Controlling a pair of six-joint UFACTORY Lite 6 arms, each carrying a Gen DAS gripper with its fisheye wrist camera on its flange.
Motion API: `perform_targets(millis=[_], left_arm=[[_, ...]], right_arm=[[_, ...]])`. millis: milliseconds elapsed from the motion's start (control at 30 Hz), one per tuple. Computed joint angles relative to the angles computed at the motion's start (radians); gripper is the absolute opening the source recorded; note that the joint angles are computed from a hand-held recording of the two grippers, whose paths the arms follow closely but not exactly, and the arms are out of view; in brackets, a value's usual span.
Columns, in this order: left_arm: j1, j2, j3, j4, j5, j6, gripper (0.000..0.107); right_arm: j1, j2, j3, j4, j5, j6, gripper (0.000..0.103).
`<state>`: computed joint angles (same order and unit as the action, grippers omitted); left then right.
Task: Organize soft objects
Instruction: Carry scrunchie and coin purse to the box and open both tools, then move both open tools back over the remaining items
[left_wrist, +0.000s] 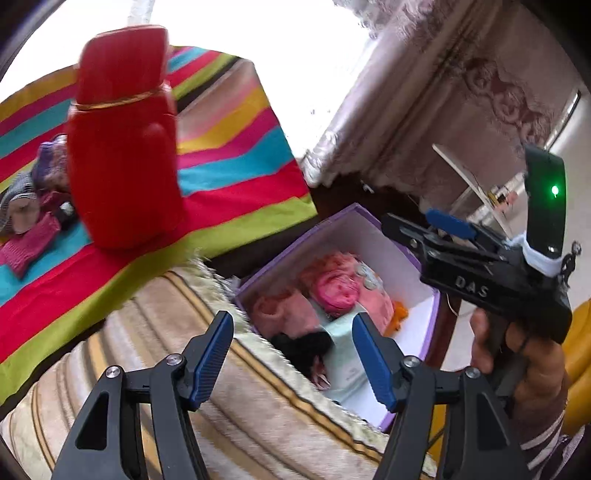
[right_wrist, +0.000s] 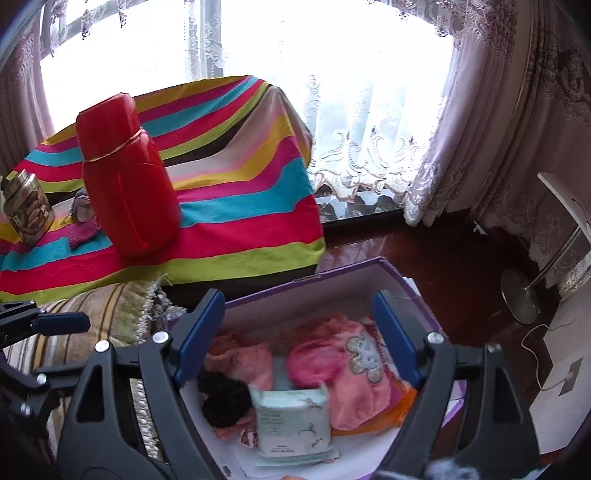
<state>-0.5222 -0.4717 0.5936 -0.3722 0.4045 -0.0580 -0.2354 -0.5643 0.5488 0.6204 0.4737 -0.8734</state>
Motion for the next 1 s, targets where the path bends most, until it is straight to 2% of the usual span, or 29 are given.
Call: perform_targets(millis=[133,233,367,500,667,900,1000], left_arm=[[0.12,-0.082,-0.042,0.002,0.046,0.058,0.068],[0.292,-0.128,-0.057,0.01,0.133,0.132,0.068],[0.689,-0.212,-0.121,-0.211,0.264,0.514,0.068],[1.108,-0.151,-0.118,-0.374,0.4,0.89,0.068],[1.389,0.044,-0.042,-0.462,0.438,1.129,0.068],[1.513,0.272,0.104,-0.518,0.414,1.232,0.068],[1.507,0.356,0.172,-0.54,0.389,1.24,0.068]], right_arm=[[0.075,-0.017,-0.004,-0.059,-0.007,0.088,0.084],[0.202,-0.039,-0.008,-0.178,-0.026,0.255,0.085],[0.44,-0.037,0.007,-0.401,-0.055,0.546,0.085],[0.716,0.052,0.071,-0.741,-0.079,0.953,0.085],[0.998,0.254,0.238,-1.067,-0.069,1.303,0.085],[1.195,0.668,0.641,-1.29,-0.021,1.484,0.085],[1.219,0.846,0.868,-1.276,0.029,1.453,0.085]])
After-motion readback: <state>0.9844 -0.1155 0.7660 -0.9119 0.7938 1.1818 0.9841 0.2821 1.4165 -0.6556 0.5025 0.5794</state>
